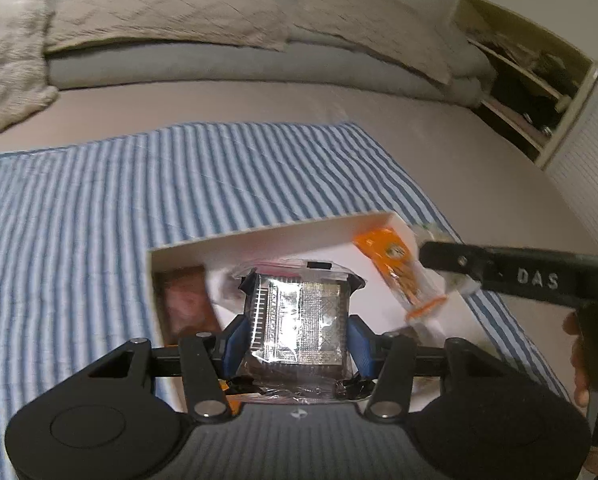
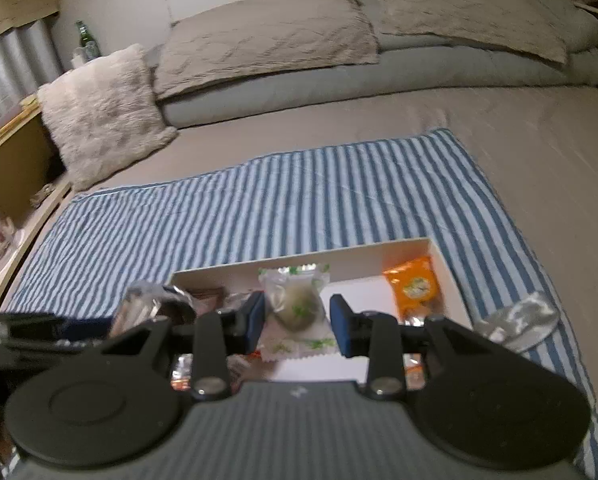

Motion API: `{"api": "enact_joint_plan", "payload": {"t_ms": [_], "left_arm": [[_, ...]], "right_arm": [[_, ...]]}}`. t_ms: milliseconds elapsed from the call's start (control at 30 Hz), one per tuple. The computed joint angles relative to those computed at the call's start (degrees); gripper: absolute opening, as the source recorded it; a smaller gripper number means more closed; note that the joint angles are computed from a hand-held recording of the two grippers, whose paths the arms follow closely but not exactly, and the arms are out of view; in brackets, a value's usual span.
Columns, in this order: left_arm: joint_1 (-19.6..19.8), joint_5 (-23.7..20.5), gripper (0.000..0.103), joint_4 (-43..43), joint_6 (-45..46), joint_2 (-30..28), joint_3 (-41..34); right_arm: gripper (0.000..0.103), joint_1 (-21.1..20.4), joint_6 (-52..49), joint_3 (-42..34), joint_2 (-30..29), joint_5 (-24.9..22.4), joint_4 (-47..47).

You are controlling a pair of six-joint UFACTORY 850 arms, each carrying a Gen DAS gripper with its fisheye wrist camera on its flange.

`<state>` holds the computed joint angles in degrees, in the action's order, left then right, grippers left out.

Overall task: Organize snacks
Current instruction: 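Carry dark cake with left tool while right tool carries cookie packet to tray, then open left gripper releasing dark cake while right gripper releases cookie packet in tray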

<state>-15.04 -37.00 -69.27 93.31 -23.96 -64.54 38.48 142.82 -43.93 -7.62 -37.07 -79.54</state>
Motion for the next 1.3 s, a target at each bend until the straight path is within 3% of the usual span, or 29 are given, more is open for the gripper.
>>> {"api": "enact_joint_plan", "payload": {"t_ms": [400, 867, 1067, 1100, 1200, 1300], "left_arm": [[-4.3, -3.2, 0.054, 0.8, -2.0, -7.2, -4.3], [-7.1, -5.9, 0.054, -4.6, -1.4, -16.8, -13.6], [-7.8, -3.3, 0.055, -8.6, 2.5, -18.6, -14.7], [-7.9, -2.9, 0.058, -8.6, 2.0, -19.0, -15.1], [-7.4, -3.5, 0.081, -10.3, 2.8, -18.8, -15.1], [-7.1, -3.5, 0.082, -11.9, 7.2, -17.4, -13.9]], "right_arm": [[0.041, -3.0, 2.1, 1.9, -0.2, 2.5, -0.8], [0.041, -6.9, 6.5, 2.9, -1.2, 6.3, -3.9], [0.041, -7.6, 7.9, 3.2, -1.4, 6.8, -3.5], [0.041, -7.7, 8.6, 3.3, -1.4, 7.0, -3.8], [0.041, -8.1, 12.0, 3.7, -1.5, 7.7, -6.2], [0.046, -8.7, 16.3, 3.9, -1.8, 8.9, -9.6]]}}
